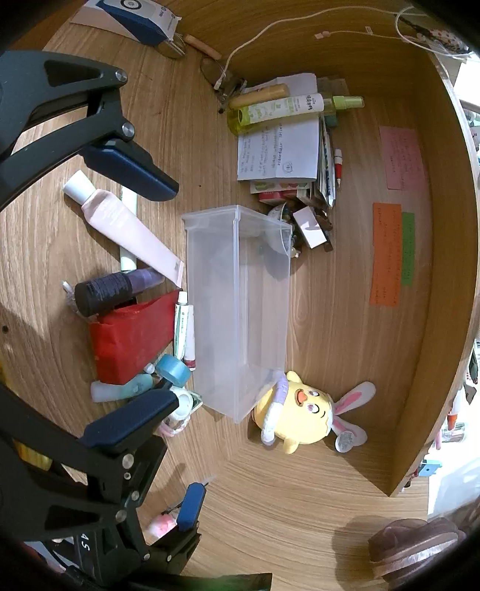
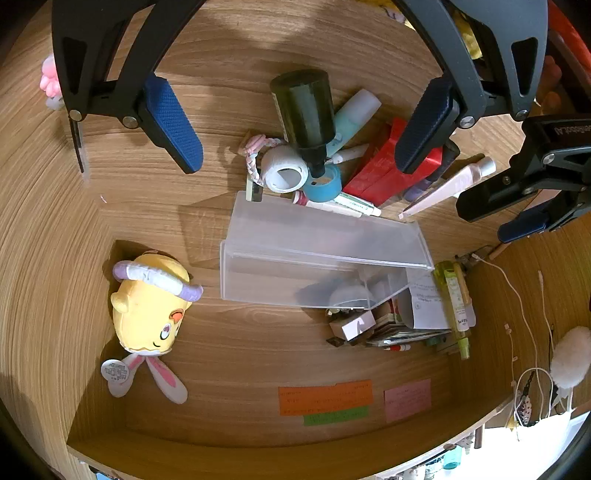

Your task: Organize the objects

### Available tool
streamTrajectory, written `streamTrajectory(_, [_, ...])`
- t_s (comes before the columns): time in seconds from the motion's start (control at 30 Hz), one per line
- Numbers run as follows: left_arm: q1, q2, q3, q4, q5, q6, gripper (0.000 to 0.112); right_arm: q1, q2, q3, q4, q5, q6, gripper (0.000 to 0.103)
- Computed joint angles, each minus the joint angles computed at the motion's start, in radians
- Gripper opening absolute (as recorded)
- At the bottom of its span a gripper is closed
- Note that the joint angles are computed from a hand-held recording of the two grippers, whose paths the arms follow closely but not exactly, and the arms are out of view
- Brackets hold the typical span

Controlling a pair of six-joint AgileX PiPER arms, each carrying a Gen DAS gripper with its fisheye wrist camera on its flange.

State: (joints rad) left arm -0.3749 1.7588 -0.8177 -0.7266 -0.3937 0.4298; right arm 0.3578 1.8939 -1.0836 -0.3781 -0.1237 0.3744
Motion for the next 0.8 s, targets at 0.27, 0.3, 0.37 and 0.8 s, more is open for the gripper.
streamTrajectory(0.27, [0.002,0.001,-0.001,0.005,0.001,-0.003,0.103,0.0,0.004,0.0,-0.013,0.0,0.014,0.103])
streamTrajectory(0.3, [0.001,0.002,-0.001,0.003,0.001,-0.001,0.103,0.0,0.003,0.001,-0.005,0.0,0.006,0.103])
streamTrajectory(0.37, [0.001,0.001,0.0,0.003,0.0,-0.002,0.103,-0.001,0.004,0.001,-0.004,-0.002,0.004,0.103])
streamTrajectory(0.8, [0.008,0.002,0.005,0.032,-0.004,-0.031,0.103,0.001,0.009,-0.004,0.057,0.006,-0.056,0.103])
